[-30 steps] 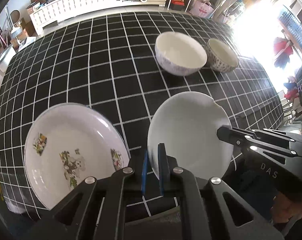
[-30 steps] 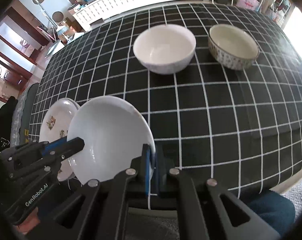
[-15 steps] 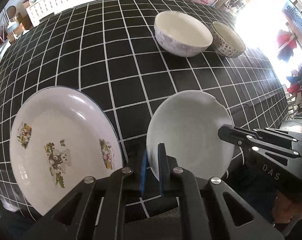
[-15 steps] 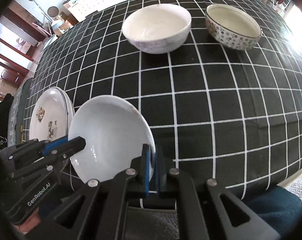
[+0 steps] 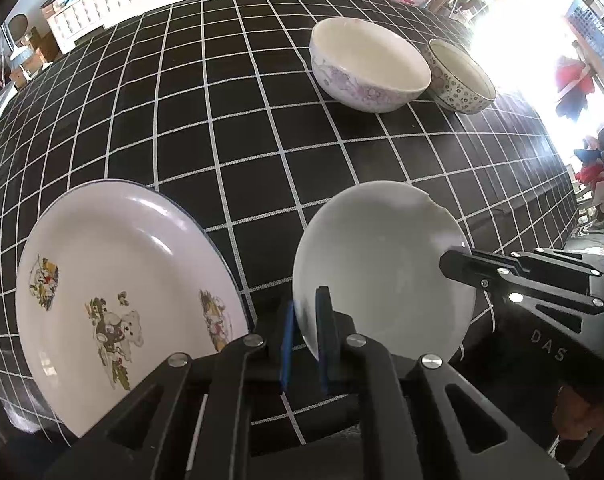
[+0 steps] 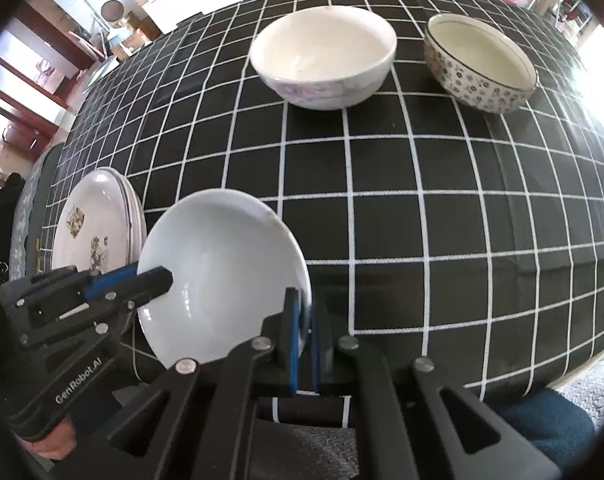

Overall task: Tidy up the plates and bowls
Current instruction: 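Lower the pink-flowered bowl onto the cartoon-print plate and open both grippers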

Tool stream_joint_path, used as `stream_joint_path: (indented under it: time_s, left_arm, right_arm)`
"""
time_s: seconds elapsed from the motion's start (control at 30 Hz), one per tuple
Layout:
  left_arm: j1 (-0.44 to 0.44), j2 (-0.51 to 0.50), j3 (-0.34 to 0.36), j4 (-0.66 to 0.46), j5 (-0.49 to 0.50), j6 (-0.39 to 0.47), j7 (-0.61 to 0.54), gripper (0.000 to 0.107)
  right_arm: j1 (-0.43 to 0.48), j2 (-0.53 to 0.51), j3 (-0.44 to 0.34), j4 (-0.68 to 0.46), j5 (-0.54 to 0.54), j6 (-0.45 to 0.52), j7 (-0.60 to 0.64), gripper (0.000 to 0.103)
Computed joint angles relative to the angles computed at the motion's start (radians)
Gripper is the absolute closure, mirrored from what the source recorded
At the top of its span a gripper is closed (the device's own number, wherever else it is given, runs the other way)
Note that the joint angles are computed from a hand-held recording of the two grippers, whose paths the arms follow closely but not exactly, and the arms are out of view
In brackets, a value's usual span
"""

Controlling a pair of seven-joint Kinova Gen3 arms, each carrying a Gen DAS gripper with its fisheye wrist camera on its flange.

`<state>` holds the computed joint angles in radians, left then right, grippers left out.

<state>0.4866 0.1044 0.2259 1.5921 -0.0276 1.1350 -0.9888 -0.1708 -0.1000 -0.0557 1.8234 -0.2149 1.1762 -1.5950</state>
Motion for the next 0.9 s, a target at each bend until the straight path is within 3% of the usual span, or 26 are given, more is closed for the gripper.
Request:
stream_joint_path:
  time_s: [0.43, 0.9]
  left_arm:
    - [0.007, -0.069, 0.026, -0.053, -0.041, 0.053, 0.037, 0.100]
    - [0.037, -0.058, 0.041, -0.341, -0.133, 0.202, 0.012, 0.100]
  right_arm:
    - [-0.003, -0.067, -0.007, -0.062, 0.056, 0.043, -0.057, 0.095]
    - [0.047, -0.054, 0.052, -0.330, -0.016, 0.225, -0.026, 0.095]
